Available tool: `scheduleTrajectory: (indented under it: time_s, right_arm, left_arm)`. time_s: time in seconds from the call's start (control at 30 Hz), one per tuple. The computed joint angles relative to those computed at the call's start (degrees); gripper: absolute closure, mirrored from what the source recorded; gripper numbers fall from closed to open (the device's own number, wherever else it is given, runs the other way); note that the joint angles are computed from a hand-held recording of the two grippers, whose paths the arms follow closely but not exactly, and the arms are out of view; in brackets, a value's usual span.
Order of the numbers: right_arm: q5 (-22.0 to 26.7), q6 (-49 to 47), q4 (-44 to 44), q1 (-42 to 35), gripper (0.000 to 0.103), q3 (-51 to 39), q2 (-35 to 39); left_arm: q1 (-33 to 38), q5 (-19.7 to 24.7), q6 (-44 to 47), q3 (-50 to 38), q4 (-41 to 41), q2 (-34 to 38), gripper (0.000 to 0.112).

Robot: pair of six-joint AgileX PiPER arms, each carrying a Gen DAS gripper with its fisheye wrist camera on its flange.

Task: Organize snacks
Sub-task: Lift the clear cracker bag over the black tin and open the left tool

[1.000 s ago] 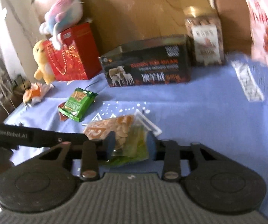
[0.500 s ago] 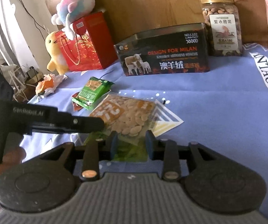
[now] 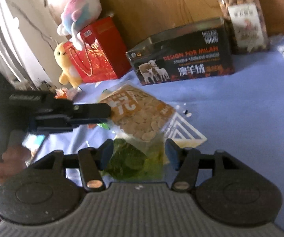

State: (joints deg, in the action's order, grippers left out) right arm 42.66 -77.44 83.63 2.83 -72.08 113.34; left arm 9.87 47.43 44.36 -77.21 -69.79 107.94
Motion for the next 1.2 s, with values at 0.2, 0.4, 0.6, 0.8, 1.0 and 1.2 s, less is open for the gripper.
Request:
scheduleTrajectory:
  time_s: [0.2, 0.4, 0.6, 0.8, 1.0, 1.2]
  right_arm:
    - [-2.7, -3.8, 1.7, 1.8, 0.045, -1.0, 0.7]
    - [-1.9, -2.3, 0.6, 1.3, 0.101, -2.2, 2.0]
    - [-3.5, -2.5, 1.8, 1.3, 0.097, -1.7, 1.6]
    - [4.1, 20.1, -10.3, -3.8, 0.09, -14.3, 6.8]
    - [14.1, 43.0, -16.9, -6.8, 0.055, -31.0, 16.7]
    - [14.6, 46.4, -14.9, -5.6, 0.061, -35.4, 20.2]
  left_arm:
    - [1.3, 3.0, -3.6, -3.6, -0.6, 3.3, 0.102]
    - [1.2, 5.0, -4.0, -5.1, -0.2, 5.4, 0.108]
    - [-1.1, 0.3, -5.8, -6.4, 4.2, 3.9, 0.105]
    - [-0.5, 0.9, -17.2, -14.6, 15.0, 5.6, 0.094]
    - [-1.5, 2.2, -19.8, -15.9, 15.2, 8.4, 0.064]
    - [-0.9, 5.0, -25.7, -21.8, 11.7, 15.7, 0.07]
